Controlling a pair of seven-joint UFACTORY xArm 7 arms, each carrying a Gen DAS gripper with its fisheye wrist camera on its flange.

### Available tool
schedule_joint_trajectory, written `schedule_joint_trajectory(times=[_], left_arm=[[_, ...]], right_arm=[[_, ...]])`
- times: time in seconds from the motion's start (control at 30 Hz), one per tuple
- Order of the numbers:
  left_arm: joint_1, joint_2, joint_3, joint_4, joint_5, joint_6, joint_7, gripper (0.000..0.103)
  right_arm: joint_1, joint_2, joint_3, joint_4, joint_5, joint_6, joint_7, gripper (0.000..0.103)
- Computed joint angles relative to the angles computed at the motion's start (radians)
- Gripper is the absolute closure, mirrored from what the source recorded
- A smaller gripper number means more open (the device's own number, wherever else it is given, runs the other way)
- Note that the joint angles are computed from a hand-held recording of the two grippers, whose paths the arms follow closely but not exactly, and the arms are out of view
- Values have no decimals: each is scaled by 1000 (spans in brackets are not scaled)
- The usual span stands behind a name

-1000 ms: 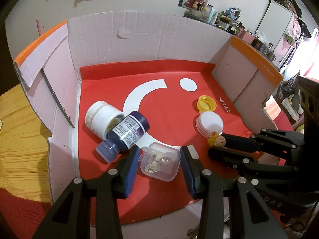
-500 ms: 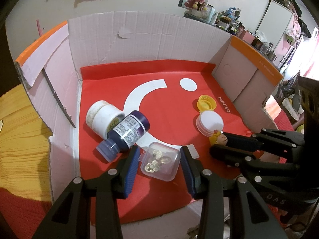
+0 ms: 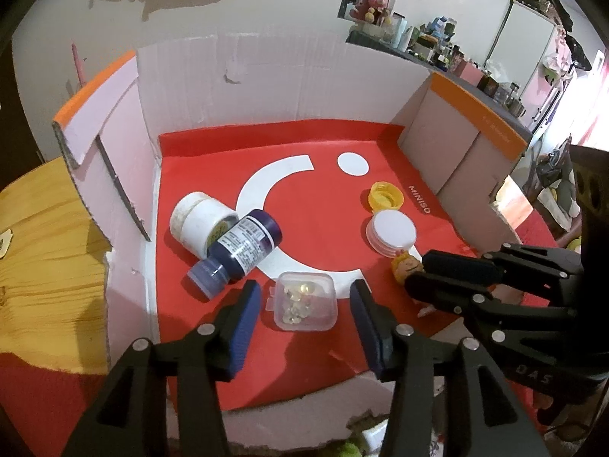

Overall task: Organize objects
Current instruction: 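Lower and release the clear coin box with the left gripper while the right releases the doll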

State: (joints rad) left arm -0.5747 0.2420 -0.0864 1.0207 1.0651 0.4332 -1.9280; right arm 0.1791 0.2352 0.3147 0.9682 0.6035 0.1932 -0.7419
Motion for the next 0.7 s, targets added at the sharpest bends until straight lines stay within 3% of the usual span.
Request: schedule_joint_trajectory(times=[0.23, 0.3, 0.7], left_arm=[[6, -22, -6, -20, 7, 5, -8, 51], [6, -33, -8, -29, 17, 10, -21, 45], [-16, -75, -67, -32, 42, 123, -83, 37]], right_arm=[[-1, -23, 5, -23, 24, -10, -15, 80], [2, -31, 4, -30, 32, -13, -20, 80], [23, -89, -9, -76, 130, -12, -76, 79]])
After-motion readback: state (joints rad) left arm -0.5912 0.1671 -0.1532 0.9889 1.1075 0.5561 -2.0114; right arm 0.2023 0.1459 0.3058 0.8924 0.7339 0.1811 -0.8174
